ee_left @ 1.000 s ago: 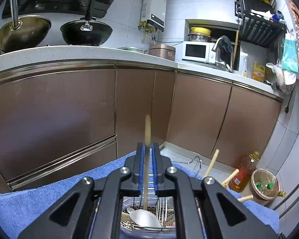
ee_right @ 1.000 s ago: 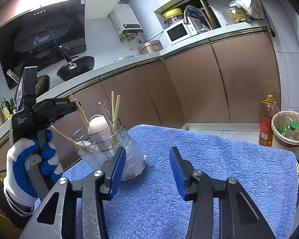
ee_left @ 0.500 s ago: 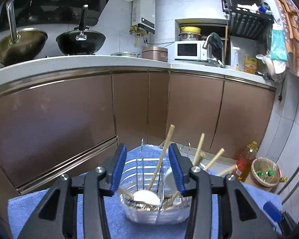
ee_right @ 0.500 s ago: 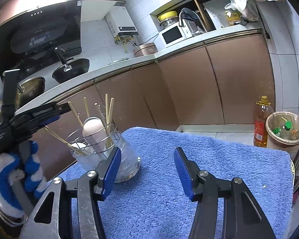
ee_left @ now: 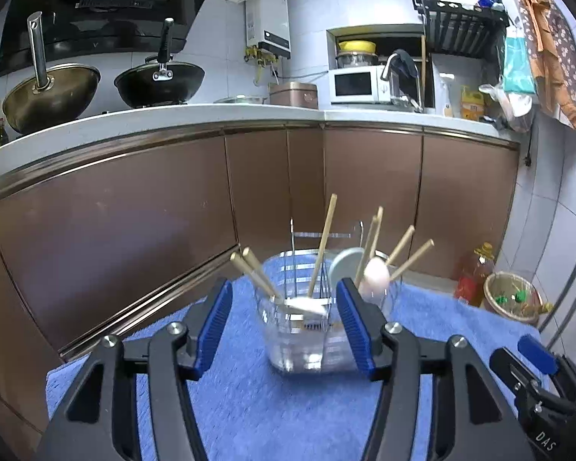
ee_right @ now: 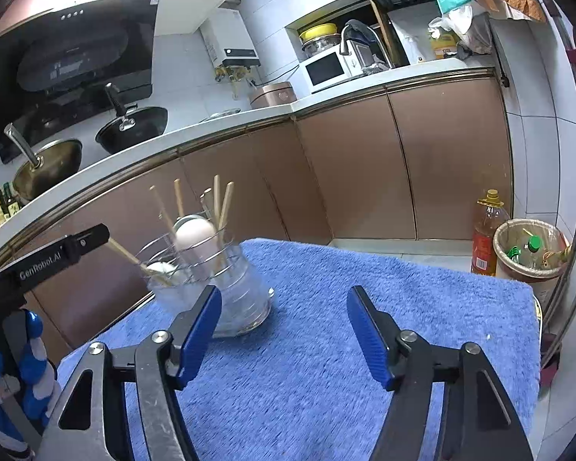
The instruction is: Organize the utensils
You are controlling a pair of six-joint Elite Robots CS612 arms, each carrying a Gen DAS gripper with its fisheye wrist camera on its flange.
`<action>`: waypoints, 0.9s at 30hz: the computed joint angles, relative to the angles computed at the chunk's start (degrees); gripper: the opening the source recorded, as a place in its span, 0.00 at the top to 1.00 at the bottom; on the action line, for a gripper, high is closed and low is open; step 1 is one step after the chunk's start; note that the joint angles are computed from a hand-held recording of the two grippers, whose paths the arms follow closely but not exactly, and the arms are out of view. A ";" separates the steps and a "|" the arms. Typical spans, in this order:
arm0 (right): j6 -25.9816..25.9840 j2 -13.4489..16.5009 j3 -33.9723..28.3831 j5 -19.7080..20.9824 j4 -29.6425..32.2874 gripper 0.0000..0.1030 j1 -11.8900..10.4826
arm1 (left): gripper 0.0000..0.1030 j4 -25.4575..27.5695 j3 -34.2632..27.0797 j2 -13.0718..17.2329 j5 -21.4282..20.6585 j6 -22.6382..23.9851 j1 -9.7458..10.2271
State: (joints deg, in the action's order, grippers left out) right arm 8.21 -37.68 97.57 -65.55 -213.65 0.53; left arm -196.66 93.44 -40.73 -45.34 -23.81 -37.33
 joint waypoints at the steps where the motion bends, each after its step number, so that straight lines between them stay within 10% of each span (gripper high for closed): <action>1: -0.45 -0.27 0.22 -0.08 0.39 0.35 0.16 | 0.46 0.21 0.52 -0.27 0.03 -0.34 -0.09; 27: -7.91 -6.27 7.17 -3.01 0.37 0.25 3.15 | 0.44 -0.33 11.17 -6.87 1.78 -6.08 -2.38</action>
State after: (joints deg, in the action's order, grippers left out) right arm 0.30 -43.95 104.74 -68.56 -213.28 3.68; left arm -196.99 104.62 -47.60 -43.55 -29.89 -39.71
